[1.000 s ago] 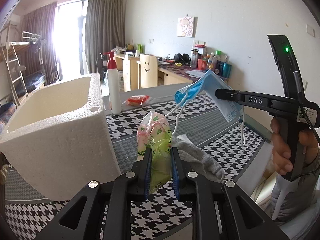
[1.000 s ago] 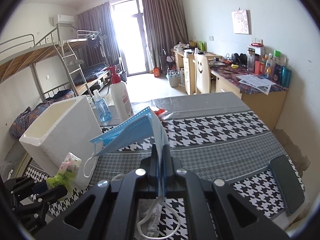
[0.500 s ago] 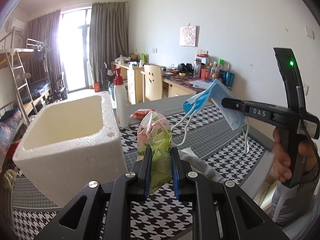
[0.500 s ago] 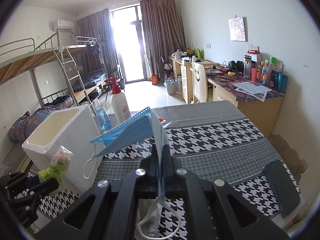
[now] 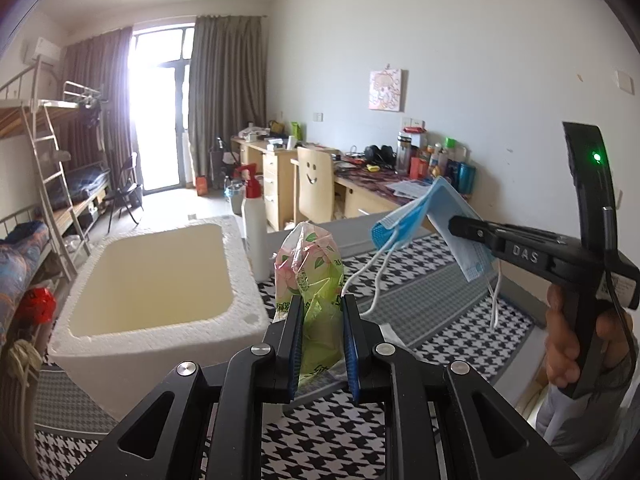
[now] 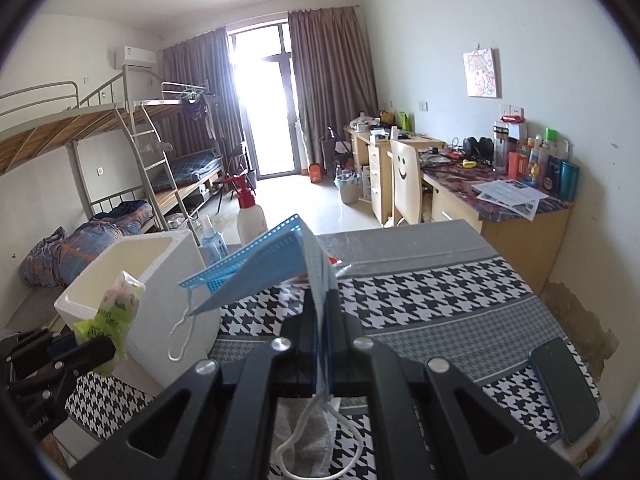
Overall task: Organize soft objects
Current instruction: 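Lift the green bag with the left gripper over the foam box while the right gripper carries the blue mask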
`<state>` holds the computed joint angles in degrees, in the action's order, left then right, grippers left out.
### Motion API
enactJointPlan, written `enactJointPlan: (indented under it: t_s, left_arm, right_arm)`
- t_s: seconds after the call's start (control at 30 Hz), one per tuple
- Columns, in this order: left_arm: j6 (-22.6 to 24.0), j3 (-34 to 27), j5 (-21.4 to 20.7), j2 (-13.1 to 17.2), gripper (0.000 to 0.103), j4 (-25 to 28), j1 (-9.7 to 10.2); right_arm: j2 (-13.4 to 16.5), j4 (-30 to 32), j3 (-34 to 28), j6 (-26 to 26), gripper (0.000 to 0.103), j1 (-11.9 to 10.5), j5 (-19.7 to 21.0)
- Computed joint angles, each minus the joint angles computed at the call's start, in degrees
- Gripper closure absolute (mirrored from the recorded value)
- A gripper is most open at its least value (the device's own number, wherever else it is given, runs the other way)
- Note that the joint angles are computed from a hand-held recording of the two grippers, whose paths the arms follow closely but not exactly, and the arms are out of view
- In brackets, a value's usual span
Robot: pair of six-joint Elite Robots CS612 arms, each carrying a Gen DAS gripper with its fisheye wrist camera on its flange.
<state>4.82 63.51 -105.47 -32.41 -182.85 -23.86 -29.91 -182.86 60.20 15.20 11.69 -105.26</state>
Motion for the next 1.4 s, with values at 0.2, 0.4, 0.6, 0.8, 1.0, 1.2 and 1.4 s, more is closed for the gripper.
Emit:
enactJointPlan:
  t_s: [0.2, 0.4, 0.6, 0.8, 1.0, 1.2, 1.4]
  left_arm:
    - [-0.6, -0.5, 0.7, 0.3, 0.084, -1.0, 0.06]
    - [-0.8, -0.7, 0.9, 0.2, 0.084, -2.1, 0.19]
    - [-1.6, -0.7, 1.6, 0.2, 0.084, -4.1, 0.43]
    - [-2.6, -1.3, 2.3, 0.4, 0.084, -4.6, 0.63]
    - [-3.2, -1.7, 3.9, 0.5, 0.084, -5.1, 0.69]
    - [-3.7, -2.0, 5.1, 0.5, 0.084, -5.5, 0.81]
    - [-4.2, -3.7, 6.6, 1.2, 0.084, -4.3, 1.06]
  right_arm:
    - [0.3, -0.8, -0.7, -0.8, 0.097, 0.0, 1.0]
    - [0.6, -1.0, -1.4, -1.2, 0.097, 0.0, 1.5]
    - [0.5, -2.2, -1.5, -1.7, 0.097, 0.1, 1.7]
    - [0.9, -1.8, -2.4, -2.1, 0.097, 0.1, 2.9]
    - [1.2, -1.5, -3.3, -2.5, 0.097, 0.1, 3.6]
    - [1.4, -1.8, -3.8, -3.1, 0.097, 0.3, 4.1]
    - [1.9, -1.6, -4.8, -3.3, 0.097, 0.3, 4.9]
